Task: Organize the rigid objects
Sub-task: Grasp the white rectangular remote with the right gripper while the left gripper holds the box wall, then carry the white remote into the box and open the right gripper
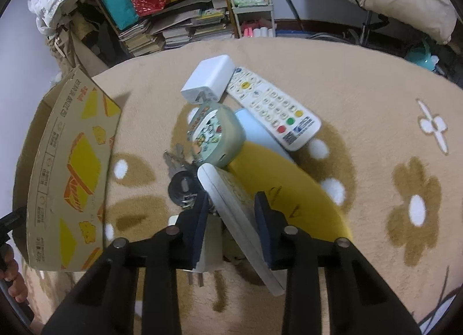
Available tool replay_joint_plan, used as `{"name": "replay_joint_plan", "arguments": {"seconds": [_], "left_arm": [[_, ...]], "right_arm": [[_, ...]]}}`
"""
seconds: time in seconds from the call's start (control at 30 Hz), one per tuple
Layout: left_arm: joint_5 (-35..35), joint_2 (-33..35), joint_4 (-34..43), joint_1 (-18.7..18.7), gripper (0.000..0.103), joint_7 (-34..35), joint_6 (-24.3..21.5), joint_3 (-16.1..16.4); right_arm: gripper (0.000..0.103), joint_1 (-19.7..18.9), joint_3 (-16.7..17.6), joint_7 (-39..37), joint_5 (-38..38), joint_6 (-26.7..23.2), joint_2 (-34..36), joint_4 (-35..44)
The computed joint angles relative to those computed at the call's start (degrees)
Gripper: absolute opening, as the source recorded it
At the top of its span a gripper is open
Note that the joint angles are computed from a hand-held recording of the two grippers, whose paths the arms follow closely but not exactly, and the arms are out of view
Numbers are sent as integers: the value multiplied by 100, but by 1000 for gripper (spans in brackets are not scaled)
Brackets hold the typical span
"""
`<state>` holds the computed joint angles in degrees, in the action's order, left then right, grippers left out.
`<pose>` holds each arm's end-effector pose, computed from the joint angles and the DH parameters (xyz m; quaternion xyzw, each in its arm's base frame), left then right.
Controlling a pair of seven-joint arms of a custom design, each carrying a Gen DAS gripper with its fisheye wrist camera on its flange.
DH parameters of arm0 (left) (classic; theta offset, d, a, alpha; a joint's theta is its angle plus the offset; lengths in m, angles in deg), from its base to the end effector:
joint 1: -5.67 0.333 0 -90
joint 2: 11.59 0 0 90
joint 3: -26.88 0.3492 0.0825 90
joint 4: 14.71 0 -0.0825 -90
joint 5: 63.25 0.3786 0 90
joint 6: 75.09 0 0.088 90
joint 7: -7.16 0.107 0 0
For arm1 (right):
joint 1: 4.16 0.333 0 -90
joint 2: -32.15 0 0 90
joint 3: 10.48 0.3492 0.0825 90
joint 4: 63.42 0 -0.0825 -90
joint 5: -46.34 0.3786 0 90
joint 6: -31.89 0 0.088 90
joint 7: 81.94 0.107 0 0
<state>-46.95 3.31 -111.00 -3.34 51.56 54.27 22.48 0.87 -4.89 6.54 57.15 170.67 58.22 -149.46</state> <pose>0.6543 -0.1427 0.5164 -0.8236 0.5331 -0.1213 0.1509 0.7255 0.1226 0.4896 -0.7113 0.6572 -0.0757 0.2374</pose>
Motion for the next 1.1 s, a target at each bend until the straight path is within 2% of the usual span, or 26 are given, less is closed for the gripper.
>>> {"name": "replay_joint_plan", "arguments": {"seconds": [0.07, 0.27, 0.53, 0.77, 1.1], "left_arm": [[-3, -2, -6, -2, 9, -17, 5, 1], [30, 2, 11, -13, 9, 3, -44, 0], [20, 25, 50, -16, 9, 8, -73, 0], [-36, 3, 16, -2, 9, 2, -40, -5], [-74, -7, 8, 10, 9, -13, -49, -9]], "right_arm": [[29, -51, 12, -36, 53, -21, 1, 28], [29, -167, 53, -203, 262, -258, 80, 190], [26, 9, -47, -329, -80, -415, 85, 182], [18, 196, -143, -334, -565, 22, -112, -118], [16, 77, -42, -217, -338, 88, -238, -137]]}}
